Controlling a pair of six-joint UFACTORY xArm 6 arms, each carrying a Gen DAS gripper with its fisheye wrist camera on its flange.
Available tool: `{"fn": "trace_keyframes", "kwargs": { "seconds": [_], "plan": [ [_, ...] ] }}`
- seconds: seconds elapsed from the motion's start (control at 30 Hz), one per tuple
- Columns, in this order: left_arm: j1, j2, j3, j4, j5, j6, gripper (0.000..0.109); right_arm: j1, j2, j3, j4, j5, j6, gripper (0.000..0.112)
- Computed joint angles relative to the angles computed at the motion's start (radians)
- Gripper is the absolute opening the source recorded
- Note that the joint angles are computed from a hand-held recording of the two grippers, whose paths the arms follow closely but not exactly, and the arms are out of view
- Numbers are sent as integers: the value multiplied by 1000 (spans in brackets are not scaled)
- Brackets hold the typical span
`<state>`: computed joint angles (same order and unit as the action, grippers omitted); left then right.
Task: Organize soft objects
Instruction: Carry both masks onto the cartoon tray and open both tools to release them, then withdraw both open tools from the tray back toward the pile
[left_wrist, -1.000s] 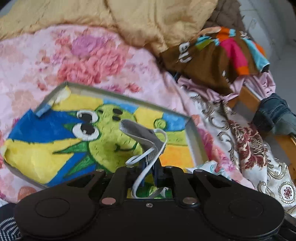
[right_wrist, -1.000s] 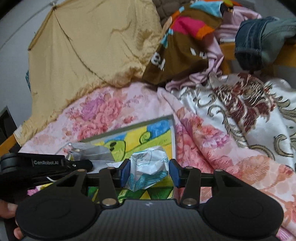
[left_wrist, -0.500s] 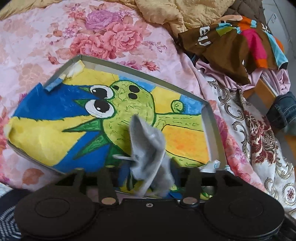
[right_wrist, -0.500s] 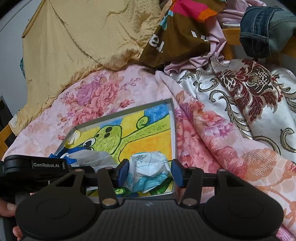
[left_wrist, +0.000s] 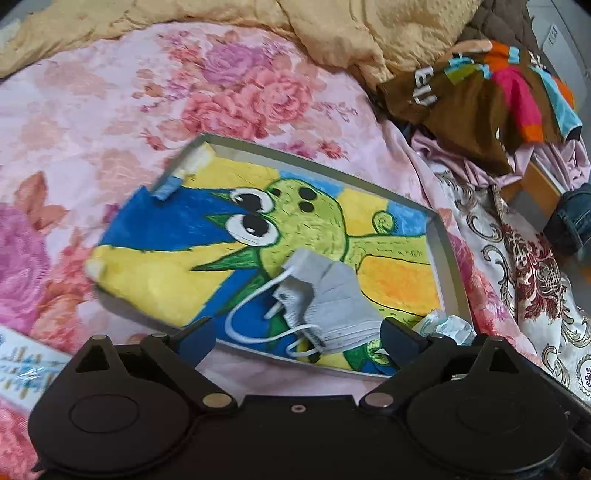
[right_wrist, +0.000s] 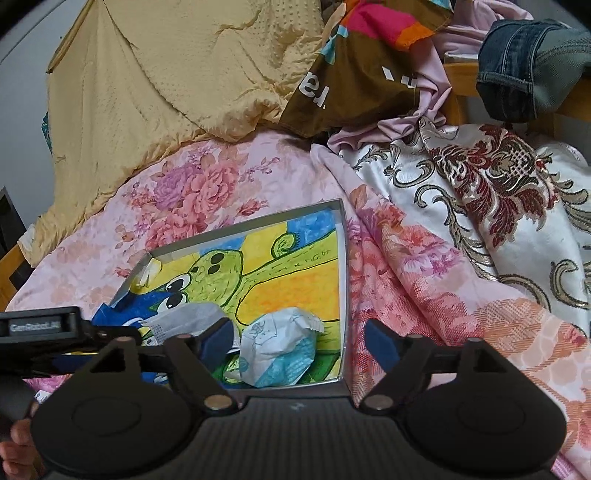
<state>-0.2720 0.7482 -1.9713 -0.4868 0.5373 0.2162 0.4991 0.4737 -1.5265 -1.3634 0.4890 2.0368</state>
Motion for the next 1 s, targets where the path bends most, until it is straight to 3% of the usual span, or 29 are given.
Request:
{"fn": "trace_keyframes", "kwargs": {
  "seconds": [0.27,0.47,0.63,0.83,1.0],
  "plan": [
    [-3,-241,336,-246,-192,277,102,73,-83,55,-146,107,75,99],
    [-15,-415,542,-567,-283,621,102,181,-151,115,-243,258,100,103],
    [-7,-546,685,-803,-296,881,102,269,-172,121,-240,366,54,103],
    [24,-696,848,-1017,-292,1097,102,384,-189,136,-219,533,33,103],
    [52,-805,965,-1147,-280,1249,102,457,-202,155,-198,615,42,103]
  ]
}}
